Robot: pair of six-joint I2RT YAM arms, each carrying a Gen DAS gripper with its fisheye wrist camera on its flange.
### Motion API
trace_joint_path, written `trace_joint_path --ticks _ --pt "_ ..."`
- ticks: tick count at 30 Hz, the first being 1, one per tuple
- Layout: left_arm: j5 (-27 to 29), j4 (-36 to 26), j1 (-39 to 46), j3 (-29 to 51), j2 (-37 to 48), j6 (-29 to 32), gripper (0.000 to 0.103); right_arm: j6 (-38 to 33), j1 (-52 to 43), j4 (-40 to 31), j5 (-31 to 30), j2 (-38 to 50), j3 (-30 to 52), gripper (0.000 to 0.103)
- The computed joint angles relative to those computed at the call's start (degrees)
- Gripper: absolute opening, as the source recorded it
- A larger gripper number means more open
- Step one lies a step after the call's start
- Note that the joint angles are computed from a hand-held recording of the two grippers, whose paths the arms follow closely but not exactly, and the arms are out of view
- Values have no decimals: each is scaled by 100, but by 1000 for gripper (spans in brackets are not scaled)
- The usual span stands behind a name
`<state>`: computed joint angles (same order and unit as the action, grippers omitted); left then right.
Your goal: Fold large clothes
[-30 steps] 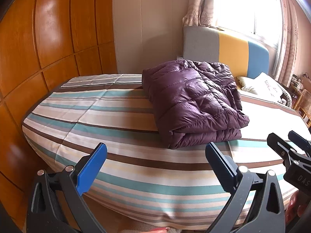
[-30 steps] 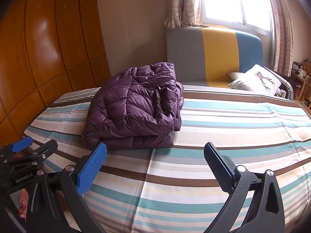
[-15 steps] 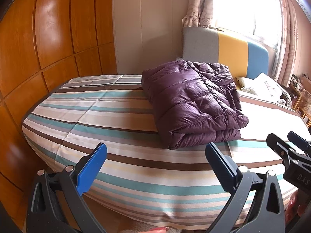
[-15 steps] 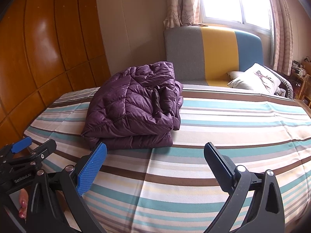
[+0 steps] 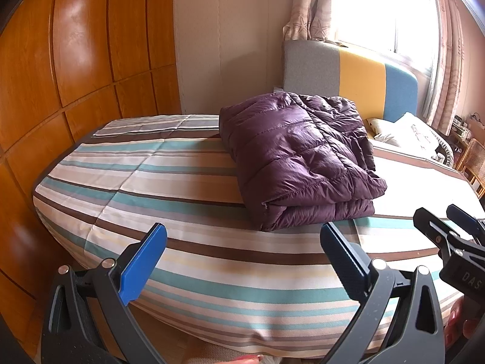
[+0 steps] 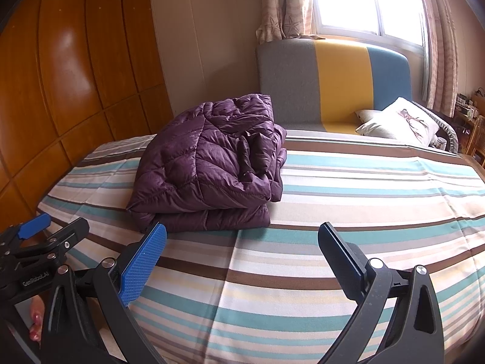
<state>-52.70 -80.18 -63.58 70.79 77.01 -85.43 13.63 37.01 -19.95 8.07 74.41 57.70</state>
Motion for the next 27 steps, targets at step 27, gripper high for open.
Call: trace_joint_path --ticks 27 --pt "129 168 117 6 162 197 101 -2 -137 -49 -149 119 24 100"
